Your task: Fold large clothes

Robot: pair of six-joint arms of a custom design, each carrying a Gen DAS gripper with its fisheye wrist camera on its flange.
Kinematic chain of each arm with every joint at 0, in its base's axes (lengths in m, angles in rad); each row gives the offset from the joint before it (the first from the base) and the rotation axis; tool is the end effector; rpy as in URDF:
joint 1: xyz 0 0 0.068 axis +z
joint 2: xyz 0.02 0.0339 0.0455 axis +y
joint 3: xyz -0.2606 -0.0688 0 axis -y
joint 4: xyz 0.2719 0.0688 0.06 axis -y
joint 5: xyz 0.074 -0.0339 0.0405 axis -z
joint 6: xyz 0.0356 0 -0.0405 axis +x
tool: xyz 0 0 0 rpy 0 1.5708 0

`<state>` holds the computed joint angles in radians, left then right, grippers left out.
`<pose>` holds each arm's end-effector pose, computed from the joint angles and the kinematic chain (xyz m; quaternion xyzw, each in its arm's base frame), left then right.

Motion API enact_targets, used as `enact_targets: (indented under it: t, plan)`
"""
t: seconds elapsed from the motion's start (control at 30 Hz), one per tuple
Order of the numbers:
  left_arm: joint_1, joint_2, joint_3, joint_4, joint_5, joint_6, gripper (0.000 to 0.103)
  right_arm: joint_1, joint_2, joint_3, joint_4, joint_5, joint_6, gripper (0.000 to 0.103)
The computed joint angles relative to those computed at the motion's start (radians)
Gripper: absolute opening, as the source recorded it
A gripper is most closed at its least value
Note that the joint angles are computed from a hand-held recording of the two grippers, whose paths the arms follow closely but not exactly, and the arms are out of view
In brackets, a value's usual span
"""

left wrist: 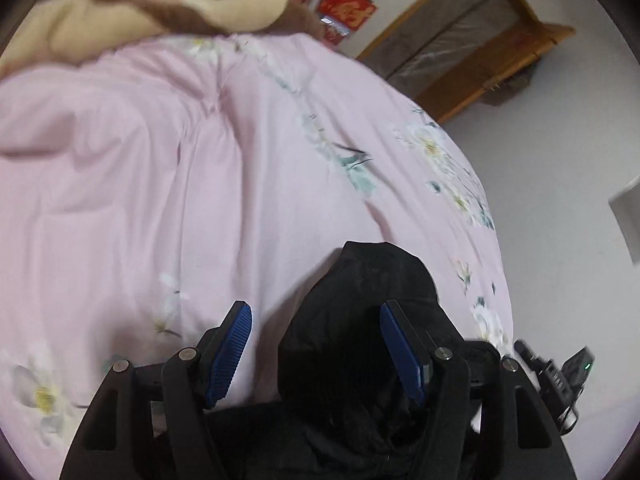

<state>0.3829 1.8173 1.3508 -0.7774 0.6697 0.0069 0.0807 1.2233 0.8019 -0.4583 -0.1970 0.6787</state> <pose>0.3664 0.1238 0.2010 -0.1216 0.9254 -0.2883 0.2136 0.2719 0.0290 0.2181 0.2440 0.9046 0.2109 0.2788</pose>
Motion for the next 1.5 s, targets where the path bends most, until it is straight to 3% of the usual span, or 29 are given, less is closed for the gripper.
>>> enact_targets:
  t: [0.1, 0.2, 0.3, 0.4, 0.43, 0.47, 0.6, 0.7, 0.8, 0.9, 1.0, 1.1, 1.2, 1.27, 1.37, 1.47, 1.5]
  plan:
    - [-0.012, 0.102, 0.031, -0.032, 0.052, -0.041, 0.066, -0.025, 0.108, -0.024, 0.066, -0.174, 0.027, 0.064]
    - [-0.035, 0.125, 0.019, -0.033, 0.049, -0.038, 0.066, 0.019, 0.161, -0.026, 0.069, -0.192, -0.003, 0.062]
    - [-0.046, 0.122, -0.006, -0.038, 0.115, -0.027, 0.065, 0.041, 0.169, -0.038, 0.076, -0.203, 0.000, 0.040]
    - [-0.072, 0.069, -0.052, -0.006, 0.063, -0.031, 0.040, 0.048, 0.105, -0.075, 0.075, -0.193, 0.015, 0.028]
    - [-0.077, 0.046, -0.072, 0.006, 0.058, -0.027, 0.022, 0.050, 0.083, -0.082, 0.073, -0.180, 0.005, 0.025]
    - [-0.079, 0.017, -0.098, 0.016, 0.069, -0.018, 0.014, 0.062, 0.045, -0.092, 0.066, -0.162, -0.012, 0.023]
    - [-0.066, -0.134, -0.202, 0.030, 0.107, 0.053, 0.010, 0.151, -0.100, -0.111, 0.020, -0.052, -0.071, 0.018]
    - [-0.034, -0.306, -0.308, 0.019, 0.147, 0.158, 0.010, 0.271, -0.233, -0.118, -0.053, 0.099, -0.135, 0.018]
    - [0.038, -0.461, -0.391, -0.066, 0.239, 0.334, 0.010, 0.437, -0.373, -0.130, -0.143, 0.318, -0.181, 0.018]
    - [0.129, -0.573, -0.458, -0.197, 0.300, 0.574, 0.010, 0.599, -0.505, -0.162, -0.228, 0.471, -0.202, 0.018]
    - [0.259, -0.612, -0.510, -0.352, 0.283, 0.846, 0.011, 0.771, -0.579, -0.184, -0.360, 0.590, -0.177, 0.019]
    - [0.347, -0.589, -0.540, -0.461, 0.224, 1.042, 0.013, 0.854, -0.653, -0.215, -0.468, 0.598, -0.099, 0.019]
    - [0.422, -0.549, -0.540, -0.519, 0.201, 1.134, 0.021, 0.899, -0.706, -0.236, -0.572, 0.615, -0.005, 0.020]
    - [0.479, -0.535, -0.521, -0.561, 0.186, 1.200, 0.037, 0.895, -0.729, -0.252, -0.595, 0.583, 0.029, 0.021]
    - [0.595, -0.450, -0.439, -0.708, 0.180, 1.355, 0.047, 0.924, -0.724, -0.266, -0.623, 0.608, 0.087, 0.029]
    - [0.676, -0.408, -0.342, -0.782, 0.181, 1.420, 0.057, 0.928, -0.760, -0.287, -0.626, 0.588, 0.128, 0.029]
    - [0.668, -0.407, -0.320, -0.772, 0.193, 1.394, 0.062, 0.934, -0.771, -0.294, -0.626, 0.588, 0.135, 0.029]
